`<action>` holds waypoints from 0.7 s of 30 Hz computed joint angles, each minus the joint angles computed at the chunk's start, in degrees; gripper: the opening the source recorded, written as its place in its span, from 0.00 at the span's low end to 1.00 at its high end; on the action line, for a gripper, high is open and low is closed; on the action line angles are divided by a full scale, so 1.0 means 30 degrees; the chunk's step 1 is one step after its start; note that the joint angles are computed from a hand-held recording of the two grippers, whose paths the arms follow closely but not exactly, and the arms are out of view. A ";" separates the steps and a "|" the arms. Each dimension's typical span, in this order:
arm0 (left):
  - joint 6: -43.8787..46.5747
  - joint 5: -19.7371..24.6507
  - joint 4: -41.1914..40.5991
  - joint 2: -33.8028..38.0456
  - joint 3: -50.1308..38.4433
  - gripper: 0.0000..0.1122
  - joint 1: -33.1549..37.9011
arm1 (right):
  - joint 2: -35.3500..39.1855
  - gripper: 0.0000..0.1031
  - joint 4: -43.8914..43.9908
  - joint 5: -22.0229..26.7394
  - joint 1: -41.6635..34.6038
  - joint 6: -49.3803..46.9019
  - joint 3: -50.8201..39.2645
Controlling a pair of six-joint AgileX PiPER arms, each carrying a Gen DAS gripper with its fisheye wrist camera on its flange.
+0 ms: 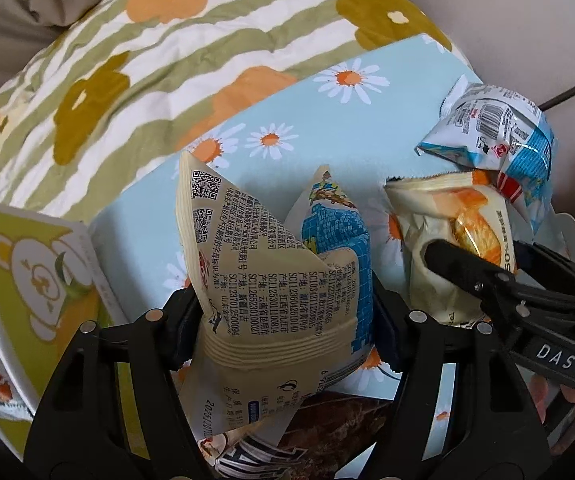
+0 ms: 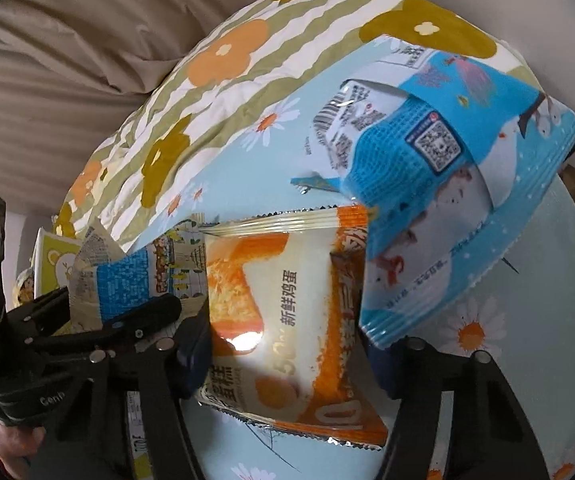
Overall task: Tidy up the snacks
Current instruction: 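Grasp a cream-blue bag with the left tool while the right tool grasps the orange cake pack, then carry both packs over the box and open both tools to drop them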
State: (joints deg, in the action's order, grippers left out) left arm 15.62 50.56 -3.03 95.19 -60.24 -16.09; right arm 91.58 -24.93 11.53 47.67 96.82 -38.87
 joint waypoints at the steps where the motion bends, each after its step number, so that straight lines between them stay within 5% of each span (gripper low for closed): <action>1: -0.0047 0.0022 -0.0038 -0.0131 0.0043 0.59 0.0016 | -0.0157 0.56 -0.0084 -0.0063 0.0032 0.0084 0.0152; 11: -0.1353 0.0547 0.0039 -0.2904 0.0839 0.59 -0.0242 | -0.2747 0.55 0.0105 0.0795 0.1300 0.0003 0.1112; 21: -0.4502 0.3012 0.0327 -0.8242 0.0627 0.59 -0.0352 | -0.6431 0.55 0.1362 0.4436 0.3249 -0.3533 -0.0195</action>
